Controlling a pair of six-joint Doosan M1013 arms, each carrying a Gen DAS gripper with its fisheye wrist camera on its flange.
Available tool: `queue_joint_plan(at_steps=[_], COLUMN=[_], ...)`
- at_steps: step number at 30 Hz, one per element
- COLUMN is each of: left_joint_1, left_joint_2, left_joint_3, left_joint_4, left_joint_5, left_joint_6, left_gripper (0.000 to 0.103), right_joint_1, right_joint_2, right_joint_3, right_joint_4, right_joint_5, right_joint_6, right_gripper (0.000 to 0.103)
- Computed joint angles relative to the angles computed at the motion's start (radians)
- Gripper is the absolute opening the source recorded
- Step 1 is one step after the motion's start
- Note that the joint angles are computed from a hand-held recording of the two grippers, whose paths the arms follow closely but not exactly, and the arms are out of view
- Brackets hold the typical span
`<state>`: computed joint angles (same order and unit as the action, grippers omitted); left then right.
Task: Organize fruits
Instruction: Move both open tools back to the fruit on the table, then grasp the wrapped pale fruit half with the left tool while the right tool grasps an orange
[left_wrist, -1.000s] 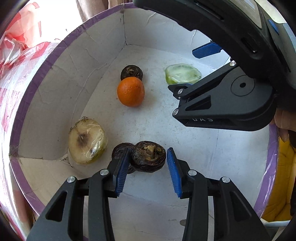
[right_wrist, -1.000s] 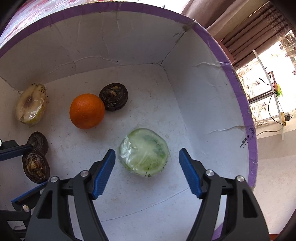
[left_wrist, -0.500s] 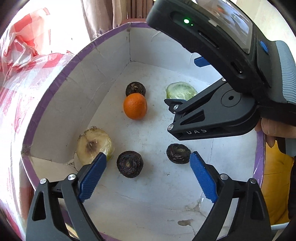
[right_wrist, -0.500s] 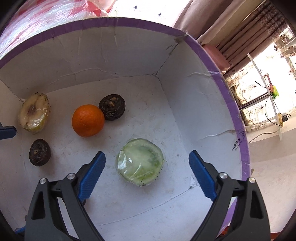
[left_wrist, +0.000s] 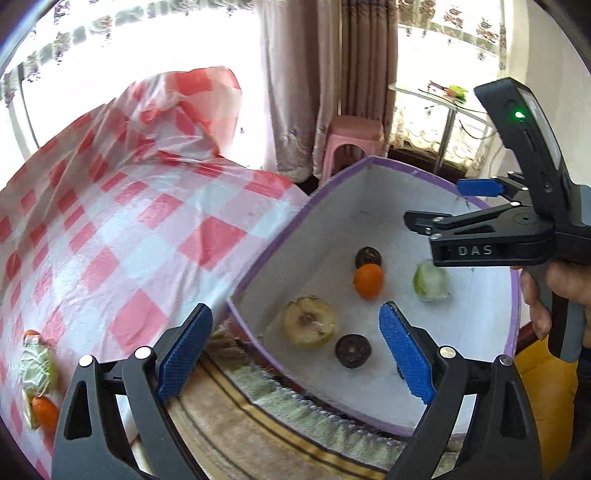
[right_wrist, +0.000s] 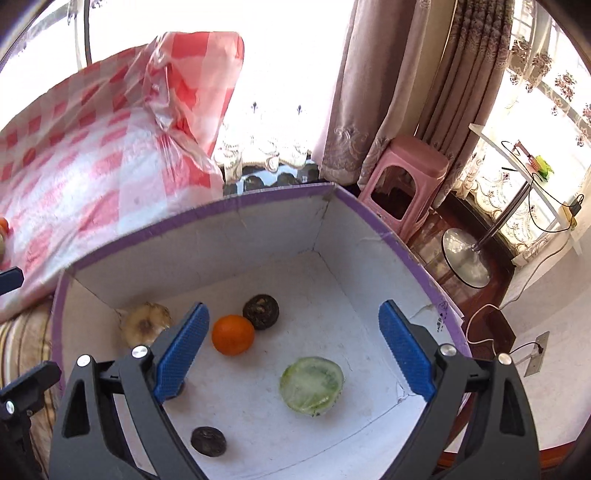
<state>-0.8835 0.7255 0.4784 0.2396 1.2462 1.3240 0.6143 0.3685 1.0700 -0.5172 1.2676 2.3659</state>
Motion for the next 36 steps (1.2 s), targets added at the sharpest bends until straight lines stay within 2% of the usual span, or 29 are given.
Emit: queue_joint_plan(at_steps=[5, 7, 9, 12, 18, 20, 22, 26, 29, 32, 36], left_joint_1=[0.007, 0.004, 0.004, 0.015, 0.043, 0.062, 0.074, 0.117, 0.154, 0.188, 0.214], left_joint_2=[-0.105, -0.145, -0.177, -0.202, -0.274, -0.302, -0.319, -0.359, -0.395, -0.427, -0.437], left_joint_3=[0.163, 0.23, 0.281, 0.314, 0.44, 0.483, 0.511, 0.579, 0.638, 0.697, 0.723], left_joint_4=[0.124, 0.221, 0.308, 0.374, 0.533, 0.526, 0.57, 0.592, 0.554, 0.494, 0.39], left_joint_5=[-0.156, -0.242, -0.286, -0.293, -0.289, -0.314, -0.28, -0.257, -0.273, -0.317, -0.342], left_joint_6=[-0.181, -0.308, -0.389, -0.405, -0.571, -0.615, -0.704, -0.865, -0.943, -0.996, -0.996], left_gripper=[0.089, 0.089, 0.089, 0.089, 0.092, 0.093, 0.093, 0.093, 0.093, 0.093, 0.092], right_joint_1=[0.038, 0.046, 0.058, 0.083, 0.141, 0.154, 0.162, 0.177, 0.182, 0.192, 0.193], right_joint_2=[0.007, 0.011, 0.025, 0.053, 0.122, 0.157, 0.186, 0.253, 0.305, 0.37, 0.43], right_joint_3=[-0.024, -0.029, -0.046, -0.081, -0.165, -0.218, -0.262, -0.373, -0.456, -0.558, -0.652], right_joint_4=[-0.07, -0.064, -0.05, -0.04, -0.077, -0.098, -0.108, -0.124, -0.09, -0.056, 0.043], right_joint_5=[-0.041, -0.072, -0.101, -0.149, -0.268, -0.275, -0.299, -0.317, -0.333, -0.313, -0.305], right_joint_6=[0.121, 0.15, 0.163, 0.171, 0.255, 0.282, 0.314, 0.335, 0.31, 0.254, 0.179], right_gripper=[0.1, 0.1, 0.1, 0.1, 0.101, 0.101, 0.101, 0.101, 0.101, 0.101, 0.101])
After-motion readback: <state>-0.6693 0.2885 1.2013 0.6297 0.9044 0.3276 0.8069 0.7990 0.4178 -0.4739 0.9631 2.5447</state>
